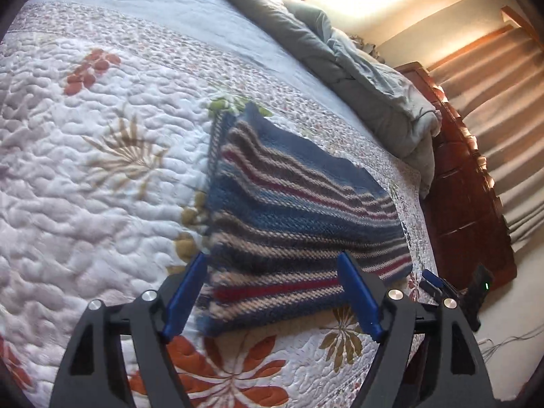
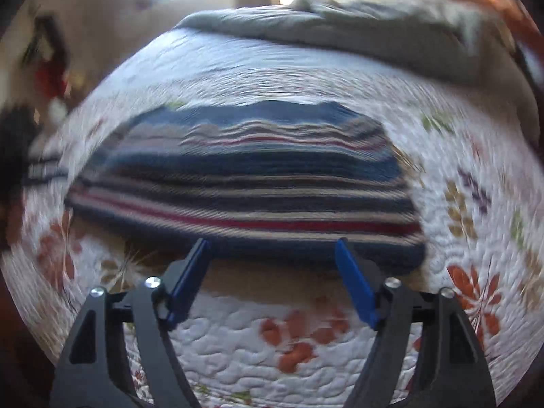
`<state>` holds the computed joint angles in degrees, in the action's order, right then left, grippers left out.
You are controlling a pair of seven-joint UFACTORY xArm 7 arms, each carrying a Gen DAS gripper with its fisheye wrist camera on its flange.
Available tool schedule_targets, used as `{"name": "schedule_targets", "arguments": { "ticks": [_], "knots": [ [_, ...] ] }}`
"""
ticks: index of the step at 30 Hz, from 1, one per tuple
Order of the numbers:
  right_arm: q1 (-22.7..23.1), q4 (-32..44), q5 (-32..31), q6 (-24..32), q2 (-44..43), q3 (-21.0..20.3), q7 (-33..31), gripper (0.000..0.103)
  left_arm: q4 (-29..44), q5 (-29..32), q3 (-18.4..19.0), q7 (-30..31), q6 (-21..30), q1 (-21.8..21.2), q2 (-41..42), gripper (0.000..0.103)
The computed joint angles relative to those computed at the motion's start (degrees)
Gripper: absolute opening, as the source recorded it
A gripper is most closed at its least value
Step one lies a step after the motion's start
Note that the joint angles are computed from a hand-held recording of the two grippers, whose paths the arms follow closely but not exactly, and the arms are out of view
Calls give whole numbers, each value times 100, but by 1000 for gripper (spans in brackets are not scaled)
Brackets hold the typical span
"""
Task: Fold small clothes
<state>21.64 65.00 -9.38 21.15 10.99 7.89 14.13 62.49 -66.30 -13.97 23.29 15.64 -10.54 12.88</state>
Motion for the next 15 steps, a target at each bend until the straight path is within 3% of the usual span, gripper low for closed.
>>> {"name": "schedule_targets", "arguments": {
  "ticks": [4,7,15],
  "knots": [
    [752,515,-1162,373,364,49,283,89,302,695,259,-732,568,162,265,86],
    [1203,971,-1671,671,728,37,337,90,519,623,201,-730,912,455,535,87],
    [1835,2034,-1861,731,1659,-101,135,90,1397,860,12,-893,1211,845,1445,87]
  ]
}}
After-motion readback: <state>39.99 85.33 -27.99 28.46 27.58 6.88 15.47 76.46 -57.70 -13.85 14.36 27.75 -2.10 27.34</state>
